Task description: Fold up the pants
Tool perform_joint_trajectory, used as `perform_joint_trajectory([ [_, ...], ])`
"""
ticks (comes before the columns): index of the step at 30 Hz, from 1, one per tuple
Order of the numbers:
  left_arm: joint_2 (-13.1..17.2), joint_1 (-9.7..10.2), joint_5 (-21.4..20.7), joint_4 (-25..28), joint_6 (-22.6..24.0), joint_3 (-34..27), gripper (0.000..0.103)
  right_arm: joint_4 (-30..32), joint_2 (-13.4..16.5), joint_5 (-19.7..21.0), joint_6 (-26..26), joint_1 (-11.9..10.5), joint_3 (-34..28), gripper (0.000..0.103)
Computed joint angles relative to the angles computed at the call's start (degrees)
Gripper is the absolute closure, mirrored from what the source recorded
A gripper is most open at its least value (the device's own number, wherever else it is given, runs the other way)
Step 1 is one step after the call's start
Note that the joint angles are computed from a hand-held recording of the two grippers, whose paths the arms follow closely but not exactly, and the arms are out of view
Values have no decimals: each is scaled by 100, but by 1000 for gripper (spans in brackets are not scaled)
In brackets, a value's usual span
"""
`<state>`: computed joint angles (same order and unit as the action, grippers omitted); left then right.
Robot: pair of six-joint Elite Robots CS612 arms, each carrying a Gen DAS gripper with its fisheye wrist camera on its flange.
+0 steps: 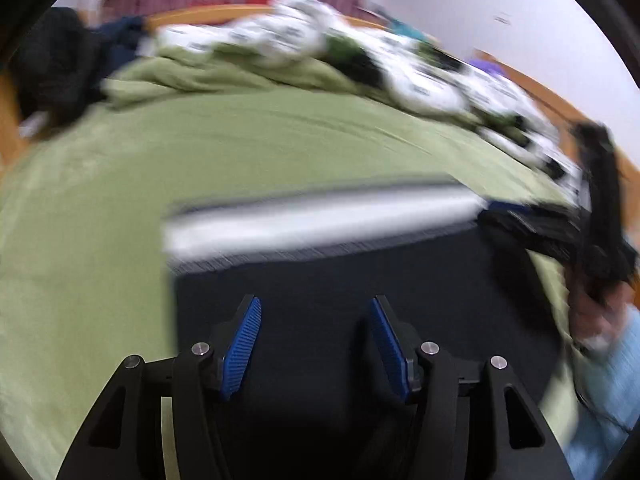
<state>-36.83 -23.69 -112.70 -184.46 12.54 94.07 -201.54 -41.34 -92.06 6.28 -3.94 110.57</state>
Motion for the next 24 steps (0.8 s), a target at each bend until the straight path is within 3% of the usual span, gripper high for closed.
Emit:
perform_joint_trajectory([
  [2, -130, -20, -156, -78, 195, 401, 48, -276, -83, 236, 60, -20, 380, 72],
  [4, -167, -90, 165, -519, 202, 765, 48, -707, -64, 157, 152, 29, 683, 72],
  [7, -160, -131, 615, -1619, 154, 1297, 47, -1167, -82, 11, 276, 177, 1105, 72],
  [10, -275, 47, 295, -1759, -15, 1553, 46, -1423, -51, -233, 396, 344, 1312, 72],
  [12, -315, 205, 26, -1537, -60, 1630, 46, -1376, -59, -298, 313, 416, 1374, 71],
  [15, -321, 303, 65, -1800, 124, 1826, 48, -1316, -42, -358, 338, 473, 1408, 72],
  [20, -472, 90, 1082, -1909, 872, 2125, 47, -1303, -78, -221, 492, 418, 1432, 71],
  [24, -389, -115, 1841, -2130, 1134, 2136, 47, -1313, -91, -62, 589, 353, 1441, 71],
])
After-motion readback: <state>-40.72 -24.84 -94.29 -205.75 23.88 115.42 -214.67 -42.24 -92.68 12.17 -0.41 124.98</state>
